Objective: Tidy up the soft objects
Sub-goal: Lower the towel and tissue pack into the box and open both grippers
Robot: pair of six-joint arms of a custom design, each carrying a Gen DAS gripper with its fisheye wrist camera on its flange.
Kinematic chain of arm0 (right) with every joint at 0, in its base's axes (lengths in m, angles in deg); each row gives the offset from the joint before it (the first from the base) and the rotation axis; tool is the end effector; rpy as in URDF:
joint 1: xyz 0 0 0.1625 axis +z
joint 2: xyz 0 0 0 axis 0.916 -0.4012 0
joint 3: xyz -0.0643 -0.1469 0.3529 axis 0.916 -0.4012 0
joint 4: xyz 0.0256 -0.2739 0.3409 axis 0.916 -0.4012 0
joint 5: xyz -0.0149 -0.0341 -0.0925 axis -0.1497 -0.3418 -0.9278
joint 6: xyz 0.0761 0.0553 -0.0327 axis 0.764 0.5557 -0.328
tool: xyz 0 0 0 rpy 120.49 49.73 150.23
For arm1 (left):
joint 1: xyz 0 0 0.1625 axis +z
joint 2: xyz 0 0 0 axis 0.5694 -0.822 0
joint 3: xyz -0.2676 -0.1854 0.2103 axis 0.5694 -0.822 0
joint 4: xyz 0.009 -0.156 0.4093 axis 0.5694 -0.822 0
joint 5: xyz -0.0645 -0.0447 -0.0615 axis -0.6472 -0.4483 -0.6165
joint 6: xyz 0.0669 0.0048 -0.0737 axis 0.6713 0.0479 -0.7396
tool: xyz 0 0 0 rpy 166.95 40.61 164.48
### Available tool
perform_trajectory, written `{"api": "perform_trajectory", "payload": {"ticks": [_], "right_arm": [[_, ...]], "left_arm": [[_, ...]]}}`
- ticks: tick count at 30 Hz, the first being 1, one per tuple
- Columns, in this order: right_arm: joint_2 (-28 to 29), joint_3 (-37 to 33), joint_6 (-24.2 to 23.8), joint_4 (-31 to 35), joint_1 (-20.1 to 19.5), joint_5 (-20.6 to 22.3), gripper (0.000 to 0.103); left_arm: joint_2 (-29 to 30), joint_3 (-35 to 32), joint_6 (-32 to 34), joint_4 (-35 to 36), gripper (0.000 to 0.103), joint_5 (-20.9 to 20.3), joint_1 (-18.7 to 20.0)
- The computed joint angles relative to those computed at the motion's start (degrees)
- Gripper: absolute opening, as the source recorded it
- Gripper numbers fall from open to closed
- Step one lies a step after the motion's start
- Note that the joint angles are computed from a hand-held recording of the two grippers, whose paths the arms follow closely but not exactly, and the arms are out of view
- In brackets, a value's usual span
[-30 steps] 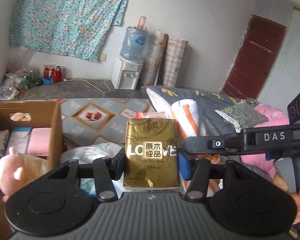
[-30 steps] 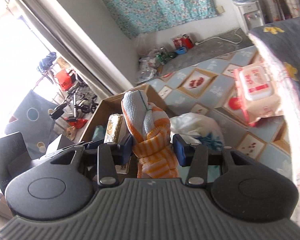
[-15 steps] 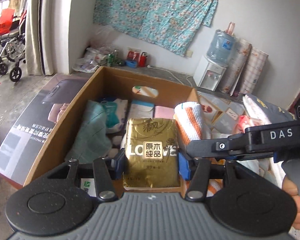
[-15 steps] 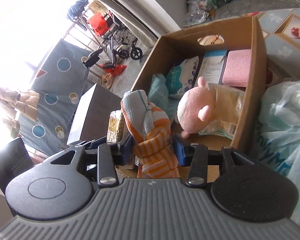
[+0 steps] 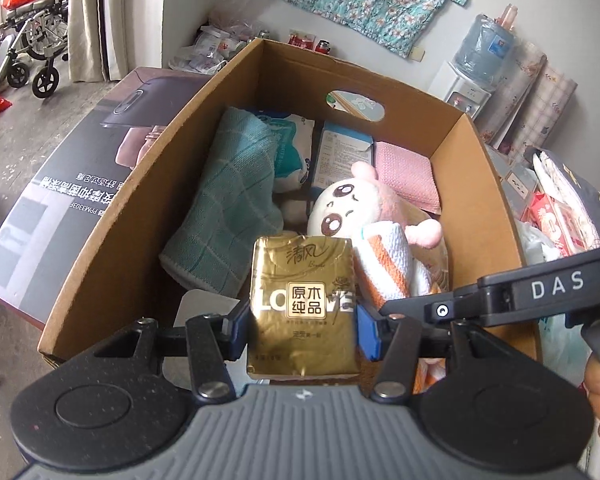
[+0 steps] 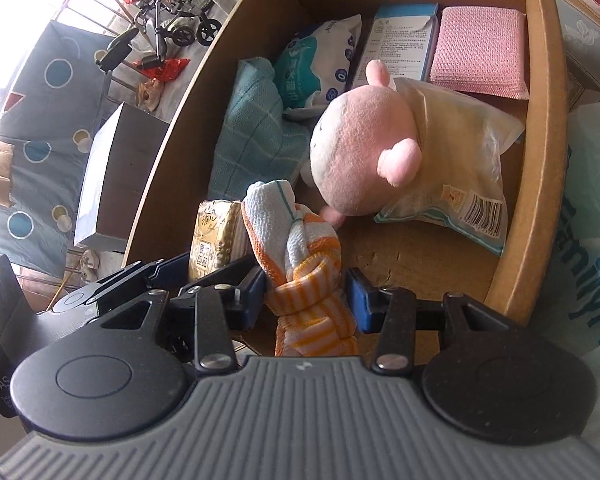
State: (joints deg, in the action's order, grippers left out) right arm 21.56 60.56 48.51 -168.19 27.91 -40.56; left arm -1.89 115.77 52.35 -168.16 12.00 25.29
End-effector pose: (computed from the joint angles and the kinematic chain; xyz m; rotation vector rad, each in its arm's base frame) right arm 0.1698 -0.7639 0.1783 -0.0804 -2.9193 0.4864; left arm -0.2282 -0.7678 0.0900 0.5907 2.5521 -0.5507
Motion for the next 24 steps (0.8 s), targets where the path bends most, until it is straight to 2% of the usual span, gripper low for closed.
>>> {"api": "perform_trajectory", "payload": {"ticks": [10,16,20,24], "right_arm": [[5.0,-5.9,4.7,3.0,-1.2,4.3,0.045],[8.7,-9.9,6.7,6.1,-1.7,5.6,0.049],[9.2,-10.4,5.0,5.1,-1.1,4.2,0.054],[6.3,-7.2,1.3,0.8,-0.1,2.7,0.058]], "left_arm": [[-1.2,0.8,0.3,-5.5,0.054,3.9,0.4],[-1.8,0.6,-0.8,-4.7,0.054,4.2,1.1],[-2.3,1.1,-0.3,-5.0,0.054,3.4,1.1],[-2.2,1.2,0.6,-5.4,0.054,2.3,0.9]]}}
